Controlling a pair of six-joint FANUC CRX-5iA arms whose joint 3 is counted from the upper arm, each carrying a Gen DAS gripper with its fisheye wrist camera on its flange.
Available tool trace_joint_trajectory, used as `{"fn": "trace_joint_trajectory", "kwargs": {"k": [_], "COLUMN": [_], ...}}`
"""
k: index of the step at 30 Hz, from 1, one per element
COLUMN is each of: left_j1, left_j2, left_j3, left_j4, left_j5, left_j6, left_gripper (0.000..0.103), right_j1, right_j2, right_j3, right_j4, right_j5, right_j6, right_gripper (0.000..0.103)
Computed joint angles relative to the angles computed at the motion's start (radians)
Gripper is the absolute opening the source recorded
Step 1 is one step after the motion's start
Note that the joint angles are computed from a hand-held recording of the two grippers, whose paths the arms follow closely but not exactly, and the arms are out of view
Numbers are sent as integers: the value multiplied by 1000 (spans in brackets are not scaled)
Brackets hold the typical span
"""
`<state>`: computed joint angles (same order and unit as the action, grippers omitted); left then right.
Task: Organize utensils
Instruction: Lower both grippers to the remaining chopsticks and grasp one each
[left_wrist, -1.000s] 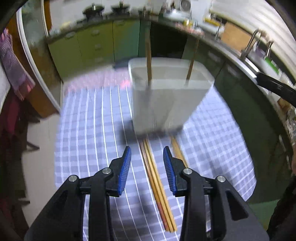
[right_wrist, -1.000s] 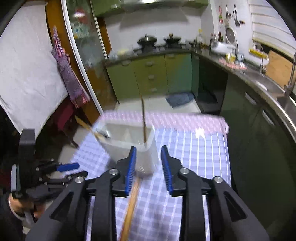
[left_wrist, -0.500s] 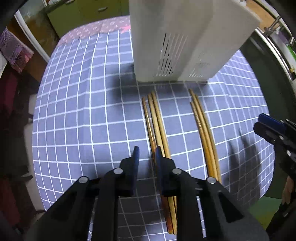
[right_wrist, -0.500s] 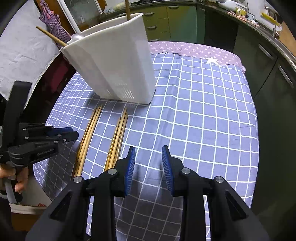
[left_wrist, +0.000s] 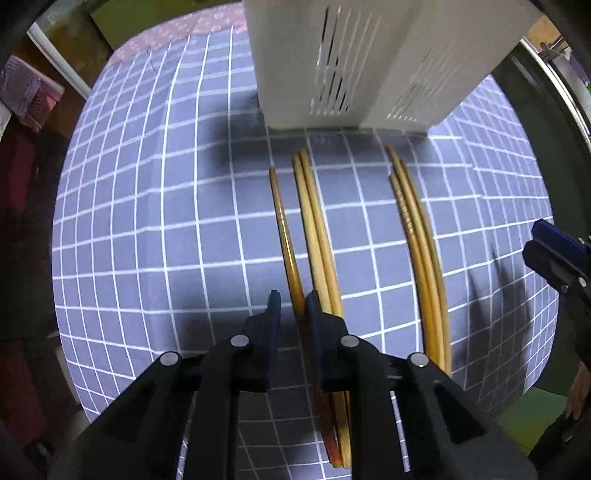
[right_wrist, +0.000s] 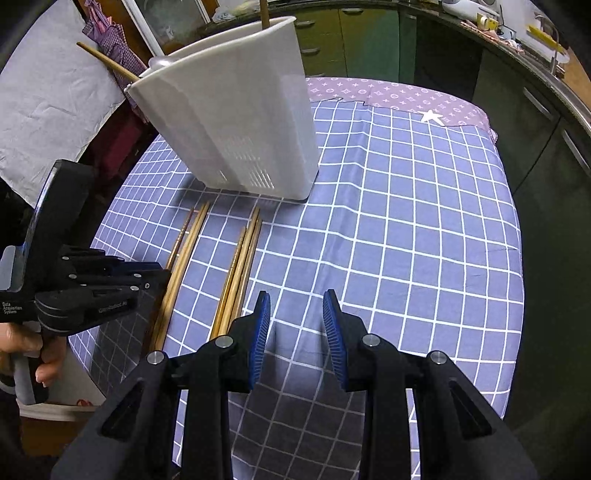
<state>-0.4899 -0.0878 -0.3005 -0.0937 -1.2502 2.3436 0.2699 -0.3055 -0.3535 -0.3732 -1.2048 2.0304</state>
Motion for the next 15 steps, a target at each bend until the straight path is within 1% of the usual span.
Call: {"fn": "trace_joint_trajectory", "kwargs": {"k": [3,5,7,8,11,15], "left_j1": [-1,-5,-5,-7,7,23], "left_j2": [15,26,31,32,10,-41], "left_j3": [9,20,24,25,4,-36], "left_j4": [-6,-16,-16,-16,-9,-11], "left_j5": [4,6,11,13,26,46], "left_j6": [7,9,2,1,-21,-31], "left_gripper": [15,15,13,9,7,7], "right_j1": [19,41,68,80,106,148], "right_j2": [1,-1,-1,1,17,39], "right_j3": [-10,-19,-28,-30,-28,-30], "right_j4": [16,32,49,54,61,85], "right_j5": [5,9,8,6,-6,-8], "right_j6": [-9,-20,-33,-38,-52,-92], "right_gripper": [30,34,34,34,34,34]}}
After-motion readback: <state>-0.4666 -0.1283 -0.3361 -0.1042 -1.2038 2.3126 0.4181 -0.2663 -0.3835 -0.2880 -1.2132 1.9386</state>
